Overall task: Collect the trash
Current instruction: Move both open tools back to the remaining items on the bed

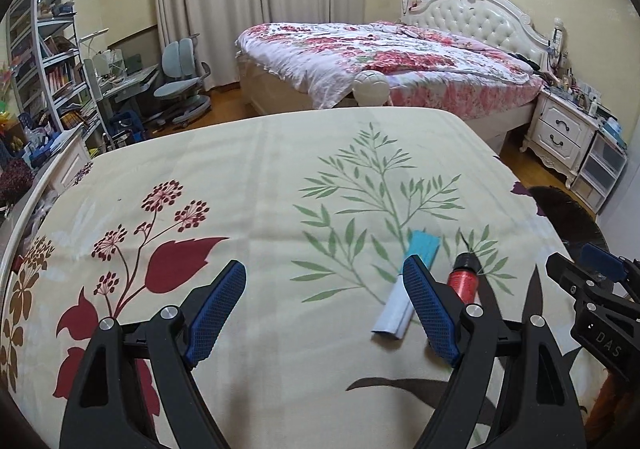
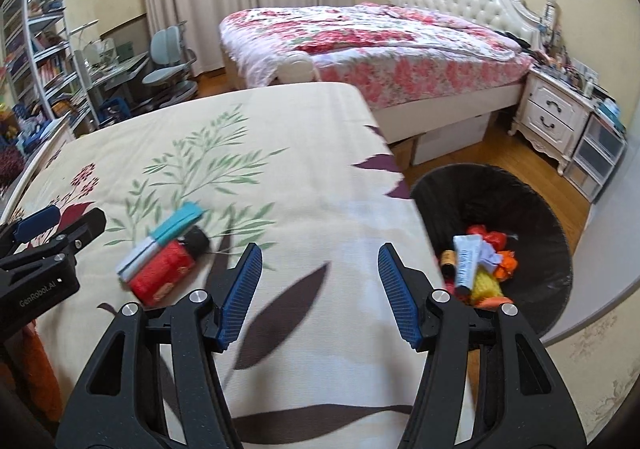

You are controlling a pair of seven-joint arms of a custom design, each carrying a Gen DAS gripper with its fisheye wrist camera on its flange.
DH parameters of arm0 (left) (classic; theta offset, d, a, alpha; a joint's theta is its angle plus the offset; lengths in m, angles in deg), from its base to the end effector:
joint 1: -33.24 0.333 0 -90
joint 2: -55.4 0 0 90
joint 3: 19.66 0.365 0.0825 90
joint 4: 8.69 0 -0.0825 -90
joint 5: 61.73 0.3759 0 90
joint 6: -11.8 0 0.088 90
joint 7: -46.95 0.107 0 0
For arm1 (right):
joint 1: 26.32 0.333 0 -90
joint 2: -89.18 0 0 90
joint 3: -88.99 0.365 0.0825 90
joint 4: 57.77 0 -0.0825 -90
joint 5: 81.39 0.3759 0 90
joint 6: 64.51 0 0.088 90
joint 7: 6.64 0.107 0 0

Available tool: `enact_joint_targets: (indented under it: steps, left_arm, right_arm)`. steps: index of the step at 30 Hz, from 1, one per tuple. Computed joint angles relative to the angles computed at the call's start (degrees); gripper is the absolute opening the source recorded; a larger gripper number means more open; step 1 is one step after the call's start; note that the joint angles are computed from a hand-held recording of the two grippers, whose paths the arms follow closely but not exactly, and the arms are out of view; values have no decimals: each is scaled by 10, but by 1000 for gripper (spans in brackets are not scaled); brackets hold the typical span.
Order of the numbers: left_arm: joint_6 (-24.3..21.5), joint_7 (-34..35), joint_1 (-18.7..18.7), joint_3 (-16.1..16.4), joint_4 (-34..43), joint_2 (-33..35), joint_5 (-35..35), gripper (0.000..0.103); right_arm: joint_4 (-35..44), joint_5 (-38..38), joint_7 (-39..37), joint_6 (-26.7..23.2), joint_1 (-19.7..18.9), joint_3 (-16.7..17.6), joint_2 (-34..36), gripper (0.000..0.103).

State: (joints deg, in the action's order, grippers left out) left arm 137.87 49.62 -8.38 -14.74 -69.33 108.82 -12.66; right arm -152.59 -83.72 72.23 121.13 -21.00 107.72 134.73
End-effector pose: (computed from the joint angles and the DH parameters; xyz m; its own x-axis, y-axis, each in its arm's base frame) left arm 0.6661 -0.4998 0.3342 0.3912 -0.9194 -0.0406 -0.6372 -0.2388 -0.7328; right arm 0.7170 0.2543 0.3024 0.4689 -0.8812 -0.0604 -0.6094 -0.2732 -0.7443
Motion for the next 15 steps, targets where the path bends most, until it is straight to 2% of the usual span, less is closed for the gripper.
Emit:
enact_joint_targets:
  steps: [6, 10, 12, 15]
  left_arm:
    - [14, -47, 4, 1, -82, -44, 17, 81]
    - [18, -66, 9, -5, -110, -59, 30, 81]
    - [22, -76, 13, -8, -121, -65, 35, 81]
    - [28, -89, 18, -13, -138, -74, 40, 81]
  right_arm:
    - [3, -3, -17, -19, 5, 27, 3, 59]
    - [8, 2, -32, -31, 11, 41, 6, 59]
    - [16, 8, -37, -40, 22, 38, 10, 59]
    - [32, 20, -35, -60, 48, 15, 14, 59]
